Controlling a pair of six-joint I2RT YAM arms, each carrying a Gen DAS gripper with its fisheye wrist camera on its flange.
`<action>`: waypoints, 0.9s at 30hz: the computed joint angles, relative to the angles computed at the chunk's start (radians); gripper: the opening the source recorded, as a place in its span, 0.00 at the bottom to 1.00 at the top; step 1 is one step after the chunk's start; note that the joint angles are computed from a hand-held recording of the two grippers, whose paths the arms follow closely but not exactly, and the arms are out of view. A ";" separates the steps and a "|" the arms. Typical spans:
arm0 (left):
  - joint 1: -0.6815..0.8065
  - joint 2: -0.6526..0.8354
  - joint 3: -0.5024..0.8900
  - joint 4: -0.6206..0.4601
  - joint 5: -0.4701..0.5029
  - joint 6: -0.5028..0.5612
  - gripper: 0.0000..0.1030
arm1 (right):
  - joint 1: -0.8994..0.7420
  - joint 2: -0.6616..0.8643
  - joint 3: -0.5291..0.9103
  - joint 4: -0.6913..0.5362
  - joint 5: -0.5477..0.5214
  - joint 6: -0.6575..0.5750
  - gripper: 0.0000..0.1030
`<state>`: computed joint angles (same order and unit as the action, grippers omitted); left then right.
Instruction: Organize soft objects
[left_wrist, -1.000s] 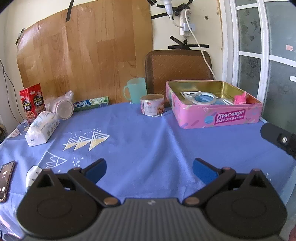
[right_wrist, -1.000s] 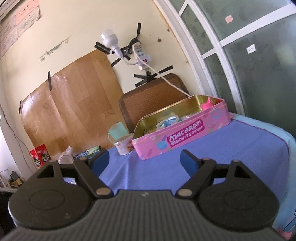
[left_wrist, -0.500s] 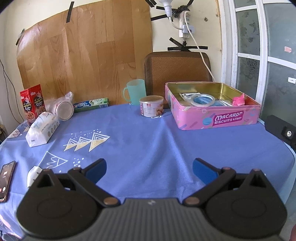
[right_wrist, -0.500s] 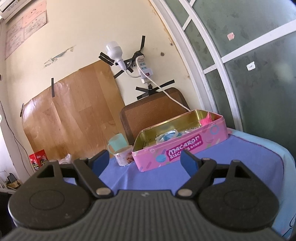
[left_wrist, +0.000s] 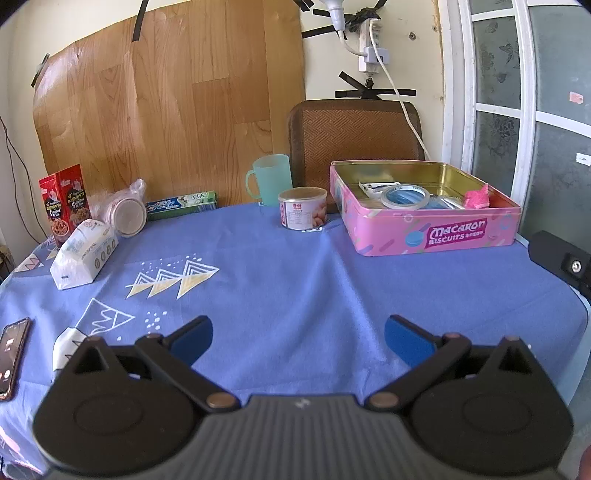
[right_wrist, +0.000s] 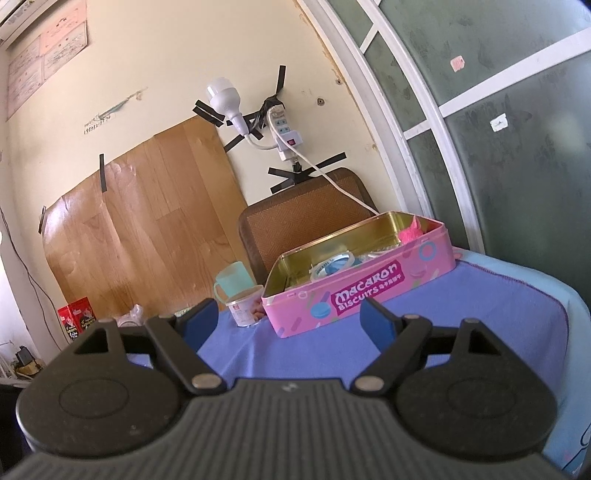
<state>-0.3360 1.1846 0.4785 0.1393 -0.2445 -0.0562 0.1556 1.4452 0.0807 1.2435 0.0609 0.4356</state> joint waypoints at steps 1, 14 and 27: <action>0.001 0.000 0.000 0.000 0.001 0.000 1.00 | 0.002 0.001 0.001 0.000 0.002 0.000 0.83; 0.003 0.001 0.007 -0.009 0.007 0.008 1.00 | 0.004 -0.004 0.004 -0.010 0.007 0.001 0.83; 0.010 0.006 0.015 -0.017 0.017 0.006 1.00 | 0.015 -0.013 0.010 -0.033 0.023 0.005 0.83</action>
